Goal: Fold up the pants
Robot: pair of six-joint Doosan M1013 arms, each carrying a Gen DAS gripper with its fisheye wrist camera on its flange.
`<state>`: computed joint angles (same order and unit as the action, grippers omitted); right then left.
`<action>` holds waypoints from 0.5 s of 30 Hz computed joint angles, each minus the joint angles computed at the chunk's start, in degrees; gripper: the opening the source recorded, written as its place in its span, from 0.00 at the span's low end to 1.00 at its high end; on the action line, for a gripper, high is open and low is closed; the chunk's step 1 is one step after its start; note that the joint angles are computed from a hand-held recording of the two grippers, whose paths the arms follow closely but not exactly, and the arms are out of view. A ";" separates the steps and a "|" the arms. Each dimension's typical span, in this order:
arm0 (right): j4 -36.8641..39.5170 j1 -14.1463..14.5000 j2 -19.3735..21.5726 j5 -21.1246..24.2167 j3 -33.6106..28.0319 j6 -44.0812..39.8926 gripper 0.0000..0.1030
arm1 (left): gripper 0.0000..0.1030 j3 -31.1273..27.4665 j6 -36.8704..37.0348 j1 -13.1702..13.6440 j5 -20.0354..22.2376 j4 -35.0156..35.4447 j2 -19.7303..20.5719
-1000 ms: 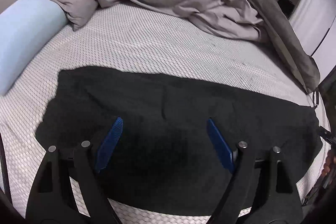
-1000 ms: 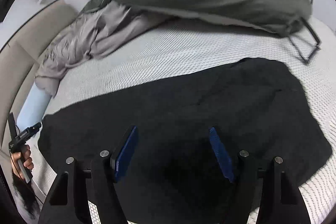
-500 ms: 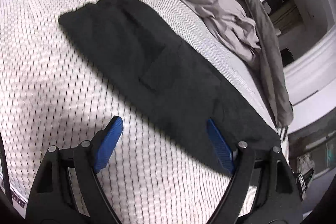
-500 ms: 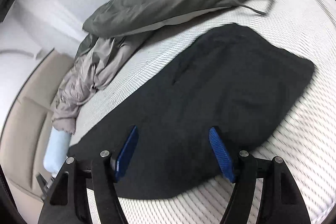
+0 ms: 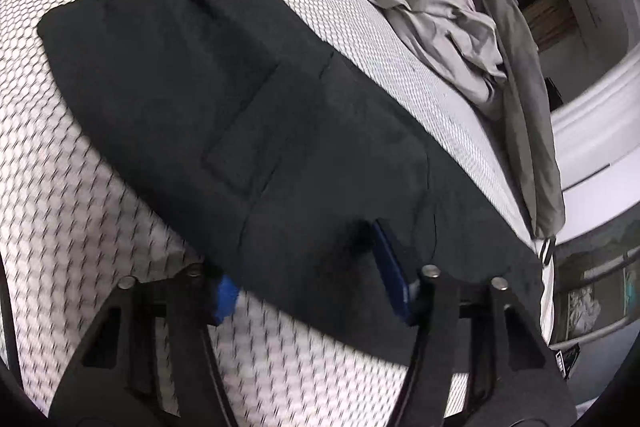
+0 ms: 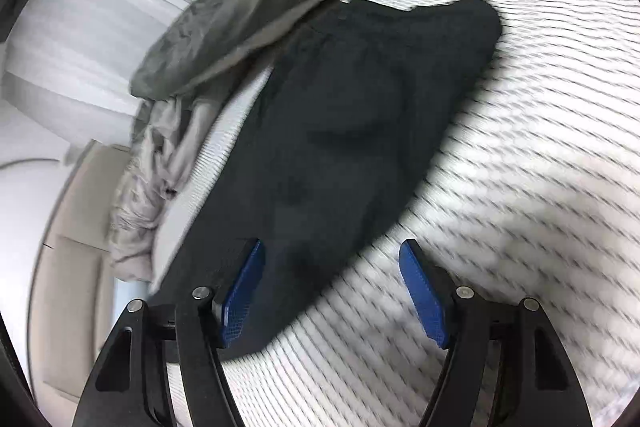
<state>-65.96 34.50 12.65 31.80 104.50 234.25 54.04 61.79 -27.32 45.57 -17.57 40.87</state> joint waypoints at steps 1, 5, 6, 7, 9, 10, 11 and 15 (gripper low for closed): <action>-3.89 -0.57 0.21 -0.94 0.22 3.46 0.69 | 0.45 -1.04 -1.12 0.09 0.32 0.75 0.65; -12.97 -2.90 1.99 -2.76 0.05 13.90 0.46 | 0.19 -2.41 -5.99 0.66 -0.65 2.91 1.83; -12.58 -3.23 2.41 -2.62 -0.17 14.33 0.33 | 0.14 -2.14 -5.70 0.81 -1.31 2.56 1.77; -11.10 -3.34 2.99 -1.61 -0.91 13.08 0.26 | 0.09 -2.38 -5.40 0.89 -1.36 2.81 1.90; -8.29 -3.11 3.36 0.25 -1.91 9.35 0.10 | 0.07 -1.57 -3.66 1.01 -2.44 2.30 1.39; -8.65 -2.81 3.31 1.23 -2.04 9.00 0.07 | 0.06 -0.94 -2.71 1.00 -2.94 2.44 0.93; -8.58 -2.29 3.16 2.62 -2.26 7.87 0.05 | 0.06 -0.33 -2.53 0.78 -3.31 3.47 0.41; -5.87 -0.56 2.75 5.93 -3.46 2.21 0.03 | 0.06 3.13 -2.49 -0.12 -3.73 8.71 -2.34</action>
<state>-71.83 33.94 15.39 37.73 101.04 236.46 57.17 59.30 -27.44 41.84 -8.86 38.53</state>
